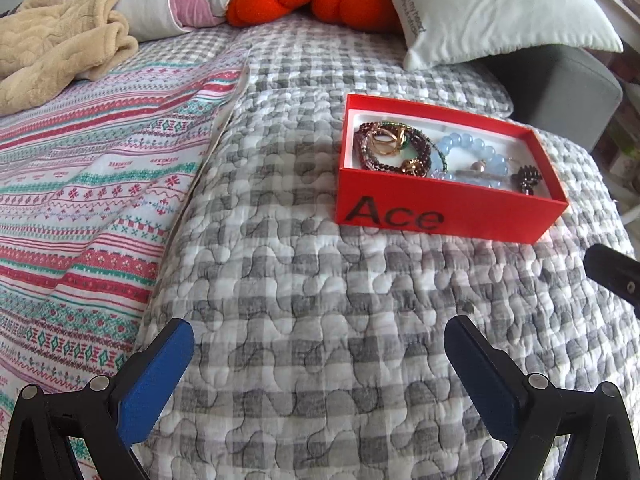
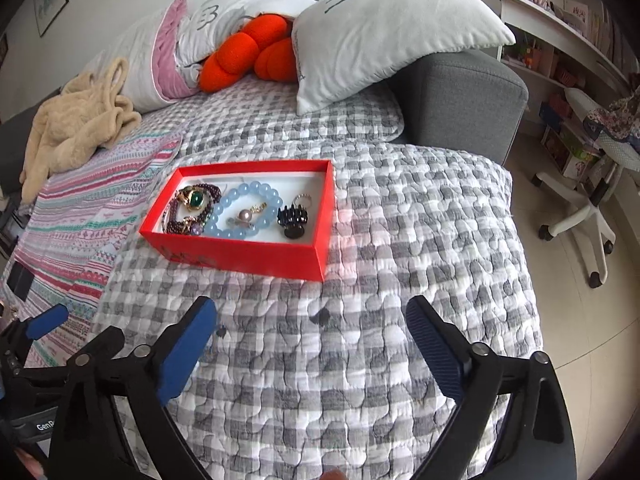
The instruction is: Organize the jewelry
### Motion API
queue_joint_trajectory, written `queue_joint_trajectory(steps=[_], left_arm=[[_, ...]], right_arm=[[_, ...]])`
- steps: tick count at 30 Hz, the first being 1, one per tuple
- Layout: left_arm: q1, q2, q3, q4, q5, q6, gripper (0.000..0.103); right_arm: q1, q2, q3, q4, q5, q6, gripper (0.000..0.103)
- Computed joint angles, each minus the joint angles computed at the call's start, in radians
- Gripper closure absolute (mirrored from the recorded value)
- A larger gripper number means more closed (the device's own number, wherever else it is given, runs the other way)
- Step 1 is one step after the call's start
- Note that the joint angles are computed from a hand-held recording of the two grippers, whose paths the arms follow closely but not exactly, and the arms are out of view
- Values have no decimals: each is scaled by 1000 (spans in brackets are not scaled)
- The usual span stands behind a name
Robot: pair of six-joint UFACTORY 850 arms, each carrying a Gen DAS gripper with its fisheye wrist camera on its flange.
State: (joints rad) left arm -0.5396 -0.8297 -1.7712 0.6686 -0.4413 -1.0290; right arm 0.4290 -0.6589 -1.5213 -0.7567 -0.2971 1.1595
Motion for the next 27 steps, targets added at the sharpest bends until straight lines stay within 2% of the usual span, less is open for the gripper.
queue_joint_trajectory(steps=[5, 10, 27], left_arm=[[-12, 2, -1, 43, -42, -30, 0], [-15, 3, 0, 54, -48, -38, 1], [-9, -1, -10, 50, -47, -41, 0]], right_arm=[[37, 8, 9, -120, -103, 91, 1], [35, 9, 12, -42, -94, 38, 1], [42, -17, -23, 3, -111, -14, 1]])
